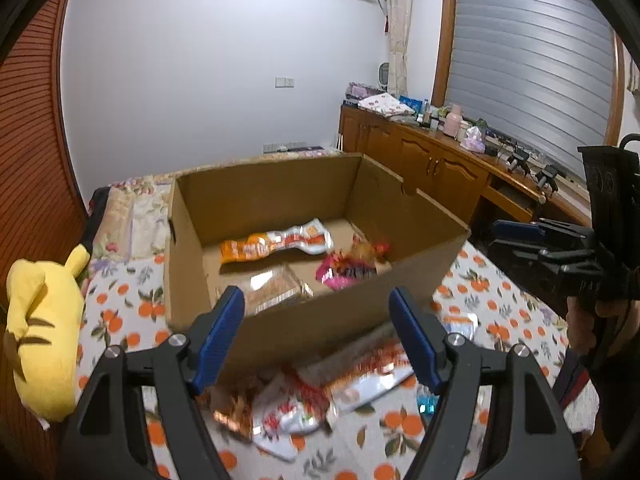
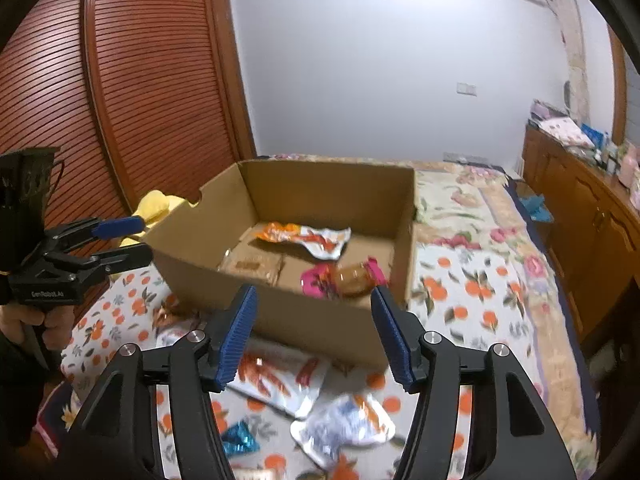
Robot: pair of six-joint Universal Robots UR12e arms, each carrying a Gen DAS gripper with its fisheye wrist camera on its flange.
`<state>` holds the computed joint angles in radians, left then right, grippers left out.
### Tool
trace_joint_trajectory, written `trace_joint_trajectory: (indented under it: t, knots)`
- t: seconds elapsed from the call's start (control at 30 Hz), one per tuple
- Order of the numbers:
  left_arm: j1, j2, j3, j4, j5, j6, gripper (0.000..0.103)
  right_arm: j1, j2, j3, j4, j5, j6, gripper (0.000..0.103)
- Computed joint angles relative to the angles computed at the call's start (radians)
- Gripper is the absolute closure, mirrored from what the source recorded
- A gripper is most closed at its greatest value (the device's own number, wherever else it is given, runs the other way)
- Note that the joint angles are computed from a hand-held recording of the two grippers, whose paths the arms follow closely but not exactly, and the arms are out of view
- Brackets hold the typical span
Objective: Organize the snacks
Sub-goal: 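Move both tools back to the remaining packets beside the box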
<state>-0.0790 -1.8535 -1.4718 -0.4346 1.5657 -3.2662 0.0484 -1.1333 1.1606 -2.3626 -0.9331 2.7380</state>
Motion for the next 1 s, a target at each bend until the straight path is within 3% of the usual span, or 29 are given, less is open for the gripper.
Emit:
trace_joint_trajectory:
  t: [0.37,0.73,0.9,1.0]
  knots:
    - [-0.006,0.047,-0.126,-0.013,0.008,-0.030,0.028,-0.021,-0.038,0.117,0.059,-0.070,0.018,0.041]
    - [-0.005,0.059,-0.185,-0.017,0.005,-0.063,0.028,-0.014,-0.015,0.123,0.153,-0.119,0.041,0.041]
    - [-0.006,0.055,-0.185,-0.032,0.016,-0.047,0.029,0.003,-0.002,0.111,0.125,-0.165,0.035,0.041]
    - [-0.007,0.054,-0.184,-0.036,0.023,-0.031,0.036,0.016,0.003,0.112,0.092,-0.209,0.018,0.041]
